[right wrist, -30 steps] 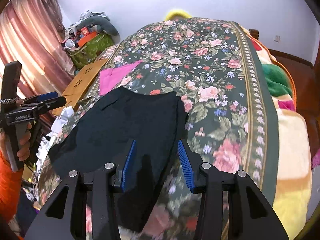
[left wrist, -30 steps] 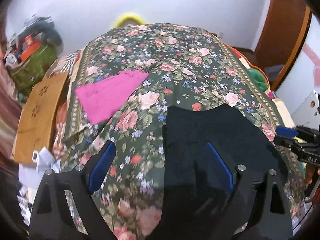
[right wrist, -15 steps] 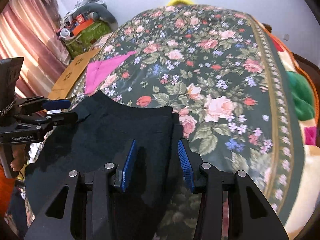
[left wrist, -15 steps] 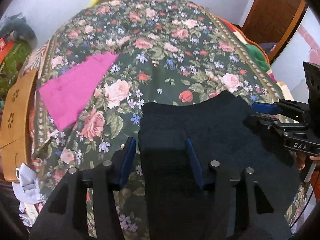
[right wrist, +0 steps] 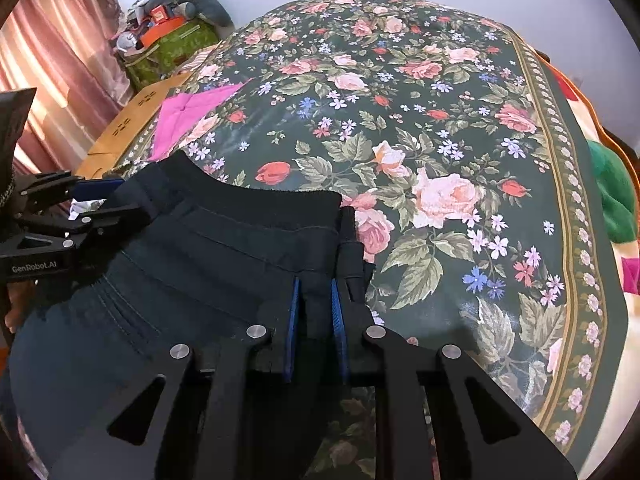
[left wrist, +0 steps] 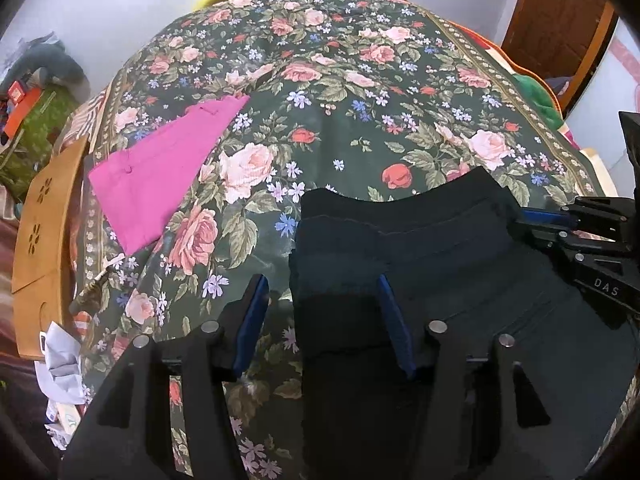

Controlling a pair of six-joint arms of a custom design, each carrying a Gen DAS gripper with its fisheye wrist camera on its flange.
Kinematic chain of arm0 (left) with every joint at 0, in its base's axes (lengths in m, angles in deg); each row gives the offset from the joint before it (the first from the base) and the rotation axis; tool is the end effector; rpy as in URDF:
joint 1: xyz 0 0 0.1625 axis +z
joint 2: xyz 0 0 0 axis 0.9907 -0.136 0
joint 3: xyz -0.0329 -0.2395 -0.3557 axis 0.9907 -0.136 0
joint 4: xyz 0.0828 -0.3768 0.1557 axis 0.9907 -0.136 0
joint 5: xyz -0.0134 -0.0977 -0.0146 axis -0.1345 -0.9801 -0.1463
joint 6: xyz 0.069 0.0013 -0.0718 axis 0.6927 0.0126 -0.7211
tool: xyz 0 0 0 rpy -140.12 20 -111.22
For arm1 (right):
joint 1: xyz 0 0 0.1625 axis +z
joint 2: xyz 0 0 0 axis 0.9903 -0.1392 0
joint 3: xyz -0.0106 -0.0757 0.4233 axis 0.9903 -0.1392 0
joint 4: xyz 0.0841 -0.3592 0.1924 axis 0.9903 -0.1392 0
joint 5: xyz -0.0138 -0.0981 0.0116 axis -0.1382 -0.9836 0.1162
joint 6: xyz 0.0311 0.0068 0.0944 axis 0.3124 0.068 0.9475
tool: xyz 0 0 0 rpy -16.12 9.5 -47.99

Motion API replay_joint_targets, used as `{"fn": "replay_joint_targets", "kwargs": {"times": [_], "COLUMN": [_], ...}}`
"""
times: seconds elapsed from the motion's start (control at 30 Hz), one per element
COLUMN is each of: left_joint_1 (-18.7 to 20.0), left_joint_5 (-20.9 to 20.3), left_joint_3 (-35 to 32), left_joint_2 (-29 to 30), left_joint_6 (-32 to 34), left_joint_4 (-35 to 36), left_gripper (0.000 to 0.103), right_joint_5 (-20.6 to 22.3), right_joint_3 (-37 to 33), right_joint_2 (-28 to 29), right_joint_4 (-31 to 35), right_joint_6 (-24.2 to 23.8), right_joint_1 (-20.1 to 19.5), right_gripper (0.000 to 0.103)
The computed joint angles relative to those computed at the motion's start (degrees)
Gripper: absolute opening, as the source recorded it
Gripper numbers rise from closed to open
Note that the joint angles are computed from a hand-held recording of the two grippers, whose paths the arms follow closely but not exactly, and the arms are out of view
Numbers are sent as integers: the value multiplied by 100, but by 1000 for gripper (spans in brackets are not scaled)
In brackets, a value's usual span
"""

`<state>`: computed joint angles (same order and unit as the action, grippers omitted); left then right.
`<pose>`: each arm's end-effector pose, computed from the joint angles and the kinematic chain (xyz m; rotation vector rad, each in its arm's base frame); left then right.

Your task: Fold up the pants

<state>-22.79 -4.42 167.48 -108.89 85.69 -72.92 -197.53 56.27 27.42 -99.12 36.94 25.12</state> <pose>-0.1814 -0.6909 0.2116 0.8793 2.3147 -0.2592 0.2539 -0.5653 0.1442 0.2374 -2.5216 0.6026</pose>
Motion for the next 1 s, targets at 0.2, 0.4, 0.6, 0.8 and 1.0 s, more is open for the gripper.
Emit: {"fn": "replay_joint_targets", "kwargs": {"times": [0.2,0.4,0.6,0.8,1.0], "left_joint_1": [-188,-264,-154,30,203], "left_joint_5": [309,50,-498,-924,-1283], "left_joint_3": [212,319,168,-4,-235], "left_joint_2": [-185,-490,-668,-652,-478], "left_joint_6": [144,38,-531,-1079,-1319], "left_joint_4": [-340,-413,217,1047,1668], "left_gripper": [58,59,72,78,80], "right_joint_5": [-200,-197,-260,49,579], "right_joint_3": [57,217,388,596,735], "right_joint_2": [-131,-302,-388,-533,-612], "right_joint_4": [-110,-374,-515,-217,127], "right_joint_6": [-20,-80,-108,384,890], "right_joint_1": [230,475,633,504,205], "right_gripper": [14,23,58,68,68]}}
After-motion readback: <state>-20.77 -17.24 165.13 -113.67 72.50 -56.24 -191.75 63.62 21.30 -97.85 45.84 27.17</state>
